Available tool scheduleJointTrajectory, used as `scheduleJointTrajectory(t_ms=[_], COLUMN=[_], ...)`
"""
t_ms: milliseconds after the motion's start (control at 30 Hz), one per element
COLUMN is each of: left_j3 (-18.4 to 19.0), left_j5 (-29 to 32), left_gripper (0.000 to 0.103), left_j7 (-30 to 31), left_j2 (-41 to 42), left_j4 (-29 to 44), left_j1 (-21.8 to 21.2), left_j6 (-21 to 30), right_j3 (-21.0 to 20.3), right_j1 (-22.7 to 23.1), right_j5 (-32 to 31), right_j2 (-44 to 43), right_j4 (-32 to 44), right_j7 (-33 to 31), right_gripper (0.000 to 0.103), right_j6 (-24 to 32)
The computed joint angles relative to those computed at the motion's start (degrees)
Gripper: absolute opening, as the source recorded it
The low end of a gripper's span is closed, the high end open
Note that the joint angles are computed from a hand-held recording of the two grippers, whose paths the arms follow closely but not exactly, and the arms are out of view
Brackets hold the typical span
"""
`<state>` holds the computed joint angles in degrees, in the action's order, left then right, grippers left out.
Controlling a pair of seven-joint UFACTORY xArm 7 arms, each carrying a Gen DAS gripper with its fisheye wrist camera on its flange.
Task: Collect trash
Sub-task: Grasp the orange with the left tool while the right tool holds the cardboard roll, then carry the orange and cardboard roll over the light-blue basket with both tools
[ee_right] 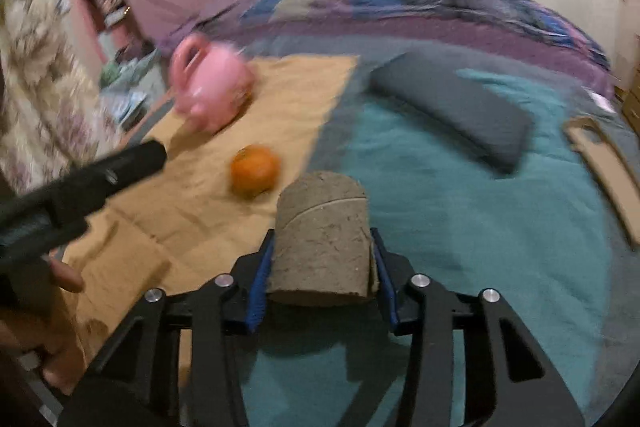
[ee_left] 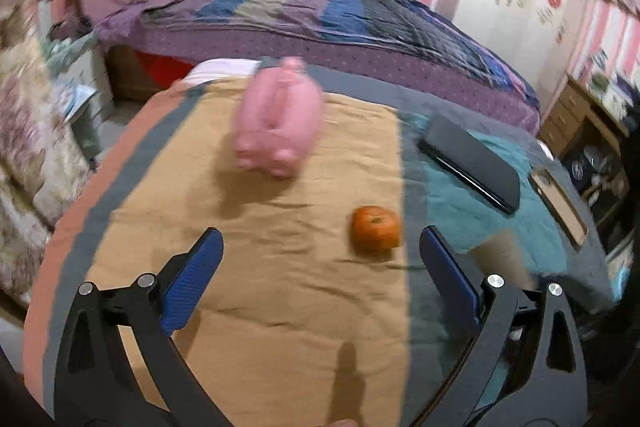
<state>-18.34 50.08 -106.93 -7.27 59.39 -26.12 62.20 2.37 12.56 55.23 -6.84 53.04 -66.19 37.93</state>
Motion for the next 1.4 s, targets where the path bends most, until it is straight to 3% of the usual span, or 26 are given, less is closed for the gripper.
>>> scheduleJointTrajectory(t_ms=[67,167,267,367,533,600,1033,1233,1400], left_j3=[0.1,2.3,4.0,5.8,6.6,6.3,0.6,-0.9,-1.3], left_j5=[0.8,1.1,0.2,-1.9,-1.8,-1.8,3.8,7.8,11.4], left_gripper=[0.095,0.095,0.088,0.077,0.039,0.032,0.028,0.028,0.028], left_j7=[2.2,2.1,3.6,4.9,1.3,0.5,3.6,2.3,0.5], left_j2=[3.8,7.1,10.4,12.2,10.6,9.0,6.3,7.6,9.9], left_j4=[3.2,4.8,6.9,7.8,6.3,5.0,9.6,13.7,17.7], left_j1=[-0.1,-0.5,-1.1,-1.6,-2.7,-2.6,-6.3,-9.2,-13.0], left_j6=[0.7,-3.0,-3.6,-4.5,-2.8,-3.1,6.3,9.4,11.4], right_j3=[-1.8,-3.0,-3.7,-4.5,-3.4,-2.9,-4.9,-7.9,-11.7], right_j1=[-1.4,-3.0,-4.6,-6.8,-10.3,-11.3,-11.7,-12.0,-13.1], right_j5=[1.6,3.4,4.7,4.9,4.4,4.3,7.0,7.9,9.0], right_j2=[0.0,0.1,0.7,2.9,7.8,7.5,-0.3,-5.3,-7.2], right_j4=[1.4,3.3,5.1,8.4,15.8,15.9,9.8,6.4,6.1], right_j7=[-0.2,-2.4,-3.1,-2.8,-0.6,-0.9,-6.3,-10.3,-11.0], right_gripper=[0.044,0.044,0.047,0.047,0.047,0.047,0.047,0.047,0.047], right_j6=[0.5,1.2,2.8,6.1,10.0,10.6,11.0,9.5,11.4])
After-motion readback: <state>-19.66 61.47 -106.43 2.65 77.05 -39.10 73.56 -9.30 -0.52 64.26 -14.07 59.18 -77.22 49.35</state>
